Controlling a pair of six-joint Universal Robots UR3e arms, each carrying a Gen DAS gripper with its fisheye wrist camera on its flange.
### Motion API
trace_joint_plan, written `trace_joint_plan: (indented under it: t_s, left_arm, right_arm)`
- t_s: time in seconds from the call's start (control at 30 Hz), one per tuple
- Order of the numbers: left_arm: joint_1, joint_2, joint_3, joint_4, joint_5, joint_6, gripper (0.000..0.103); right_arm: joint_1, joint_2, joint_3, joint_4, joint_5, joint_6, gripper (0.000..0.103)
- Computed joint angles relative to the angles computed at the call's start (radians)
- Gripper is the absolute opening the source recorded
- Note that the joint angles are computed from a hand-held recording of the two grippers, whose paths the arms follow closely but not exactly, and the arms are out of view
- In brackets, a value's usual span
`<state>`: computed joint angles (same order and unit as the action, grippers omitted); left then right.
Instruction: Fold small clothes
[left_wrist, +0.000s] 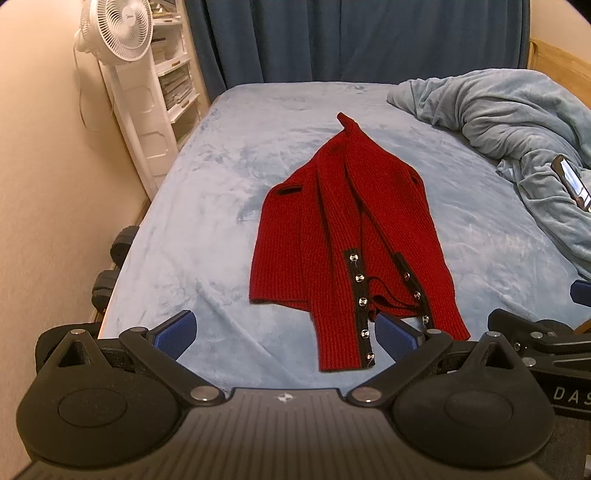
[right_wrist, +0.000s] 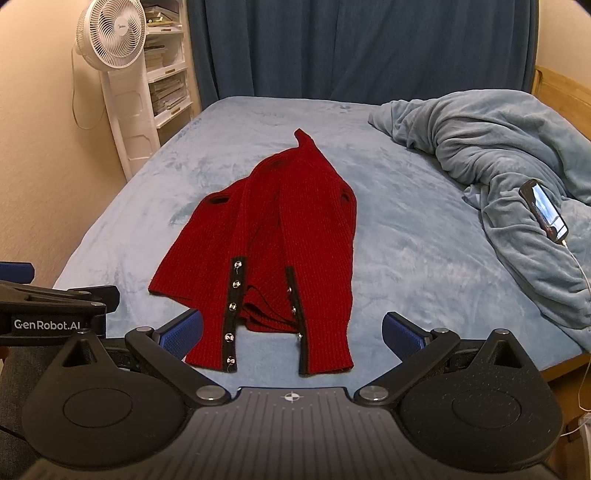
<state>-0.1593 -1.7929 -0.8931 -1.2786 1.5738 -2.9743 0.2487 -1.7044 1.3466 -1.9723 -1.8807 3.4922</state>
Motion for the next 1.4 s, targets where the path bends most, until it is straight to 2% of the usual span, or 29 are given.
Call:
trace_joint_plan:
  t_s: [1.4]
  left_arm:
    - [-0.003,-0.014,0.008,0.0,0.013,0.001,0.103]
  right_arm:
    - [-0.009,-0.002,0.008,0.001,0.003,0.001,0.102]
